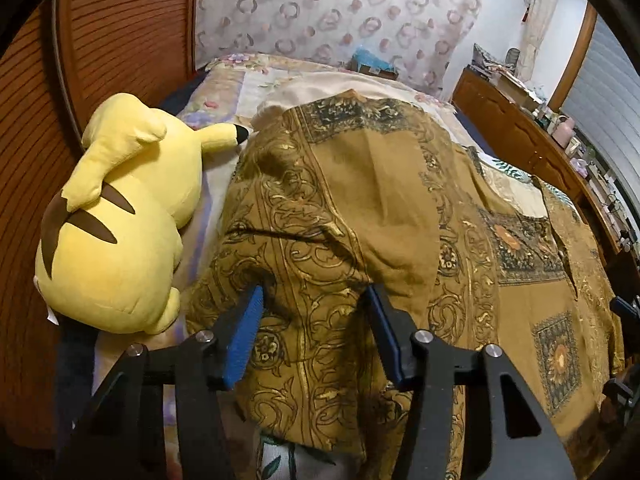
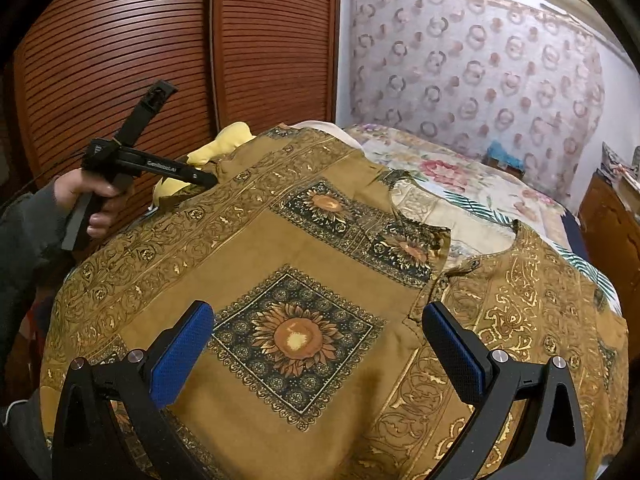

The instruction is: Fold small clothes

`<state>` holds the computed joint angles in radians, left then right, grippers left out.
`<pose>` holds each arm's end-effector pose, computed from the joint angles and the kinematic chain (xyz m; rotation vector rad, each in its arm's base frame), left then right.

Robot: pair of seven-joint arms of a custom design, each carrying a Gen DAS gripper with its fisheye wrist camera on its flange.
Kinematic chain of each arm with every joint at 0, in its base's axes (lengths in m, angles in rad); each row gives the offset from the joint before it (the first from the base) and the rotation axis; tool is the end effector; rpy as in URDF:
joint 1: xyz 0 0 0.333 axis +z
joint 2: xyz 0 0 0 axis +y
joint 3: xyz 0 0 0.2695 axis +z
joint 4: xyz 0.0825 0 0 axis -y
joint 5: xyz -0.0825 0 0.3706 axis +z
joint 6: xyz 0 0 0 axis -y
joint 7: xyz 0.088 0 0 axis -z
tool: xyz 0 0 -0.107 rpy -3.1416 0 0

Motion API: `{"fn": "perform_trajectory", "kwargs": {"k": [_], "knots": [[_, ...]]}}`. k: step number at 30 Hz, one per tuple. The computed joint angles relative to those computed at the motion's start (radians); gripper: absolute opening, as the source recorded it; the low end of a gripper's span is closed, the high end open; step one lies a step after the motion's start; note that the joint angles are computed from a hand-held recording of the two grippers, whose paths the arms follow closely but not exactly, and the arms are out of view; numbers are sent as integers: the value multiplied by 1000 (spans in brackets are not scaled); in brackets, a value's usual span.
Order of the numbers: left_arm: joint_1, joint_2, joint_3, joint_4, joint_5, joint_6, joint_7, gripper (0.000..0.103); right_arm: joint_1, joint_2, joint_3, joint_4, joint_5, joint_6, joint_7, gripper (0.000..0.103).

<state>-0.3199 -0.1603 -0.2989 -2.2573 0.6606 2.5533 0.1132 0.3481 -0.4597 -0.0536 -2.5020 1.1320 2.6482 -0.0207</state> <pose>0.4217 -0.3142 0.4334 -2.1690 1.5091 -0.7355 0.4364 0.1063 0.4638 -2.1302 0.6139 -0.4755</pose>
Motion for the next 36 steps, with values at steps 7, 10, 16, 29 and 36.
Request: {"fn": "perform_trajectory", "kwargs": {"k": [7,10,16,29,36], "knots": [[-7,-7,-15,9,37,-88,0,18,-4,14,-7,9,14,-3,1,103],[-16,-15,-24,19,53,-129,-7,4,-6,16,-8,9,23,-2,-2,103],[-24,-35,-45,50,142,-148,-70,2,-11,3,-12,2,42,0,-9,103],[-85,115,-61,290,240,-78,27,2,-17,-30,-26,-18,94,8,-12,103],[-132,152,-47,334,285,-43,-9,5,-26,-18,-25,-6,94,8,4,103]]}}
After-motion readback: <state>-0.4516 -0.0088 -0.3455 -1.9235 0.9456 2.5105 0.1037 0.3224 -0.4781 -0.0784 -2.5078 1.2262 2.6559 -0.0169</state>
